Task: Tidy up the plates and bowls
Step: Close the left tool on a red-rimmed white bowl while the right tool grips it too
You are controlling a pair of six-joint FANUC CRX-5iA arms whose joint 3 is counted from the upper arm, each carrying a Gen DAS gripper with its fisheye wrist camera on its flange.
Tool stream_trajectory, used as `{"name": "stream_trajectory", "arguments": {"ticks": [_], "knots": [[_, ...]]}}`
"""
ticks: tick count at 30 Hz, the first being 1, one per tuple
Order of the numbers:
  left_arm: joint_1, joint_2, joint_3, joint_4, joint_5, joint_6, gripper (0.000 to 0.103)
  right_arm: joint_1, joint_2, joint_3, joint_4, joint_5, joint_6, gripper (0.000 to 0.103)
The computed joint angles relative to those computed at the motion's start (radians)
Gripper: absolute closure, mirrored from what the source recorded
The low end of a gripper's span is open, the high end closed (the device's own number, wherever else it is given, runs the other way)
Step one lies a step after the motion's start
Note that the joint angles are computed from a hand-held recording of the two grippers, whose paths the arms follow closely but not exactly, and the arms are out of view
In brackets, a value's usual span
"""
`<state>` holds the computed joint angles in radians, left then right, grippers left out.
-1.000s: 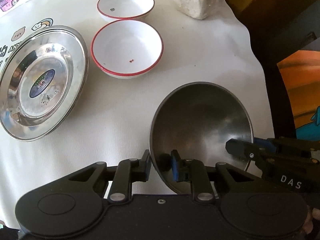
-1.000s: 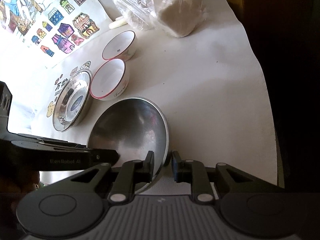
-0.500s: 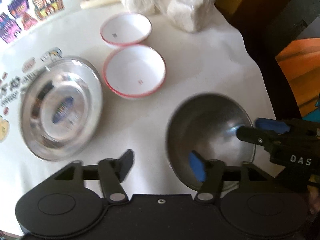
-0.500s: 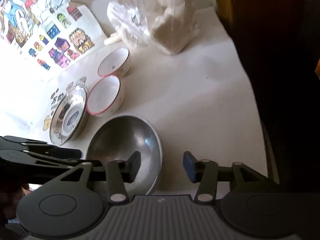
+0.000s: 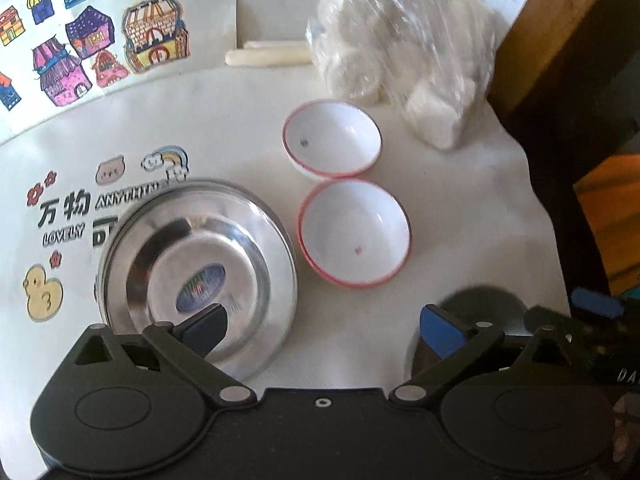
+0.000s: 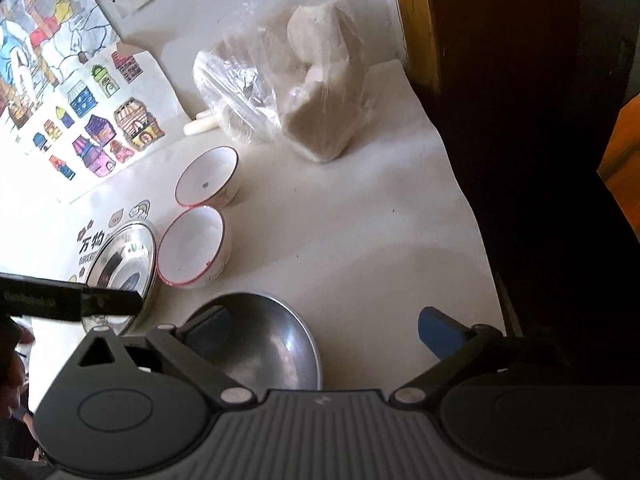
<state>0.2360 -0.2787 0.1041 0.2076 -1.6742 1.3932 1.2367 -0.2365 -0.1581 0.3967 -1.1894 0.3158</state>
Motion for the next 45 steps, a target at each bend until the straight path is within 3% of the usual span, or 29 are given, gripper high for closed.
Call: {"name": "stream_trajectory", "arguments": {"ticks": [9, 16, 25, 36, 37, 39, 45], "knots": [[0.061, 0.083, 0.009, 0.077, 0.07, -0.276, 0.001, 0.026, 0.055, 0.04, 0.026, -0.009, -0.04, 0.0], [0.054, 0.172, 0.054, 0.091, 0.059, -0.48, 0.001, 0.037, 0.11, 0.08, 0.059, -0.013, -0.043, 0.0], [0.01, 0.269, 0.125, 0.044, 0.034, -0.617, 0.001, 0.0, 0.222, 0.187, 0.012, -0.016, 0.051, 0.002], [-0.021, 0.27, 0.131, -0.003, 0.061, -0.724, 0.002, -0.033, 0.326, 0.296, -0.041, -0.034, 0.146, 0.025], [-0.024, 0.271, 0.134, -0.008, 0.057, -0.73, 0.005, -0.033, 0.332, 0.303, -0.047, -0.037, 0.152, 0.028], [-0.027, 0.281, 0.147, -0.014, 0.038, -0.719, 0.011, -0.036, 0.344, 0.315, -0.06, -0.043, 0.164, 0.045], [-0.022, 0.31, 0.166, 0.004, 0.003, -0.646, 0.033, -0.051, 0.357, 0.33, -0.095, -0.034, 0.172, 0.064]]}}
